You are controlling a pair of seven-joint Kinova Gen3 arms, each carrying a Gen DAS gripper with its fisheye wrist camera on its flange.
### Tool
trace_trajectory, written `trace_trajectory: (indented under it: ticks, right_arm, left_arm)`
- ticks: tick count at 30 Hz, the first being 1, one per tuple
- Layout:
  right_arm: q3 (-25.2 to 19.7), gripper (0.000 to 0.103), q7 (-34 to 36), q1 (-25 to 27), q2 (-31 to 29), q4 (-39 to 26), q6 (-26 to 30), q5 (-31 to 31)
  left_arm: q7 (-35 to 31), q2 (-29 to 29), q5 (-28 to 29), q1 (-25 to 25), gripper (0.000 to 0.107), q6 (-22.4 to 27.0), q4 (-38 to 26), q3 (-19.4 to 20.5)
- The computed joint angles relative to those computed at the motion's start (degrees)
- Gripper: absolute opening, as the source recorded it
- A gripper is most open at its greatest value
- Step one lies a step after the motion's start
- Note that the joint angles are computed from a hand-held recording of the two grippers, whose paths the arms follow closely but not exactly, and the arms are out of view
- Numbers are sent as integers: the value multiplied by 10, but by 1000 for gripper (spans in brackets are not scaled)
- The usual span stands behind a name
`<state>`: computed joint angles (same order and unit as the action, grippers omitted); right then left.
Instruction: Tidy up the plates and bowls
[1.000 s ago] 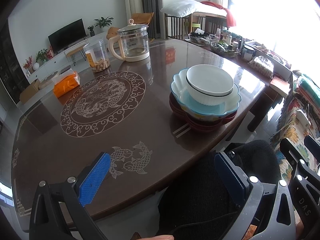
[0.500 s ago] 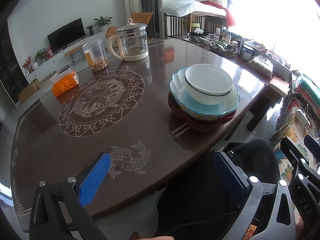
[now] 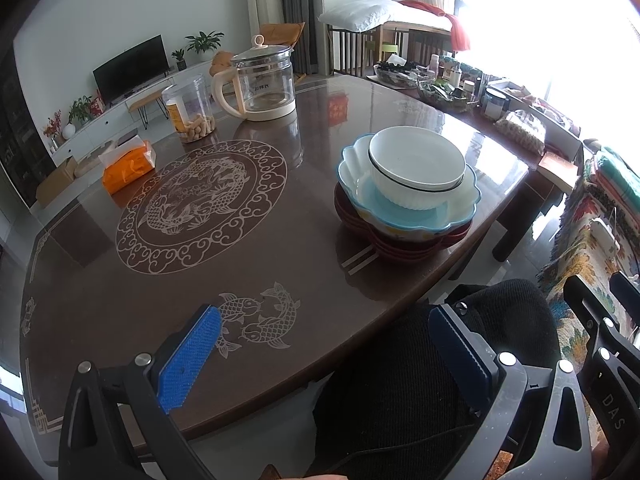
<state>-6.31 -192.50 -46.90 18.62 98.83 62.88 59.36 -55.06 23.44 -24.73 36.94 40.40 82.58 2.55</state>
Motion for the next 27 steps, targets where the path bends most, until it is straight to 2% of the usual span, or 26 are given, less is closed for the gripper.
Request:
trace_trajectory:
  ticks: [27]
  right_arm:
    - [1, 74, 6, 4, 0, -4, 2, -8]
  left_arm:
    - [-16, 9, 9, -1, 103, 6, -18, 1]
